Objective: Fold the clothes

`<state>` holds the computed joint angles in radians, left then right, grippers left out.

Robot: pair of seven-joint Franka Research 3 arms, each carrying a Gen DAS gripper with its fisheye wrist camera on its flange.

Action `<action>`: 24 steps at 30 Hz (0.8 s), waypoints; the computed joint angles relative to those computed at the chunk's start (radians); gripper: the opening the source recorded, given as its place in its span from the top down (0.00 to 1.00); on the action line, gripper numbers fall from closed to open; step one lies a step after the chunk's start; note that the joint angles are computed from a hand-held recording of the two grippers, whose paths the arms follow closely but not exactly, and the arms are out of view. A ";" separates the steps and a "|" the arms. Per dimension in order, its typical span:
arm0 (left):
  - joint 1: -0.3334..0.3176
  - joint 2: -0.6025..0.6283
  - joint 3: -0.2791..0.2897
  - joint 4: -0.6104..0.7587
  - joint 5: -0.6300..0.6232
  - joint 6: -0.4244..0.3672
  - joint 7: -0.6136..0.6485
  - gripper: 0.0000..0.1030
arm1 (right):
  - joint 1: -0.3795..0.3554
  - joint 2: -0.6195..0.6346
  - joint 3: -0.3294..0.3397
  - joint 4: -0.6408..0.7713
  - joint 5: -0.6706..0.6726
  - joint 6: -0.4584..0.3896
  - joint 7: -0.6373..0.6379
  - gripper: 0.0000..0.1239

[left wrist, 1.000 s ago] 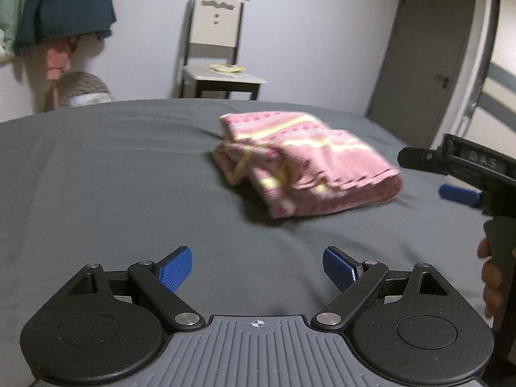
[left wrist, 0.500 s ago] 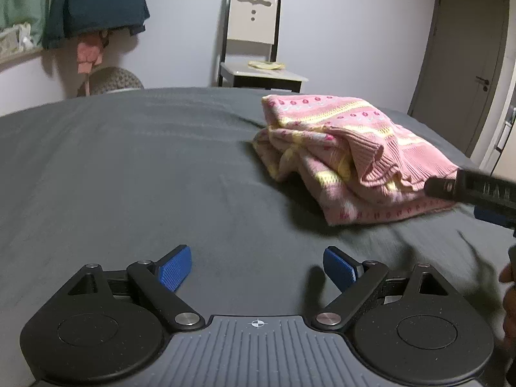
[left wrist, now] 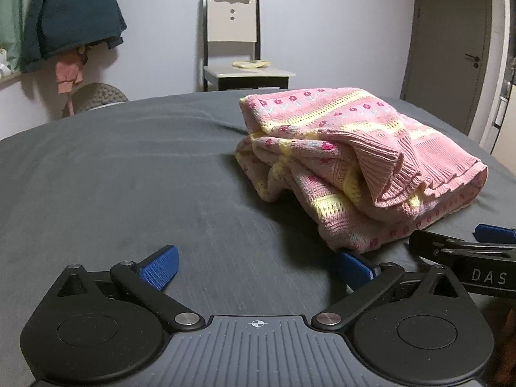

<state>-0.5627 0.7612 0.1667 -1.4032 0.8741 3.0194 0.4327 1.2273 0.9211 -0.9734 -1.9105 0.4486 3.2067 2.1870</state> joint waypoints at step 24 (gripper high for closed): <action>0.005 0.007 0.009 0.000 -0.062 0.035 0.084 0.00 | 0.008 0.003 -0.024 0.004 -0.099 -0.050 0.064 0.17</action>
<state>-0.5574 0.7683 0.1755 -1.4036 0.8121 3.0546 0.5170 1.2352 0.9241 -0.9969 -1.9063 0.3495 3.1569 2.2508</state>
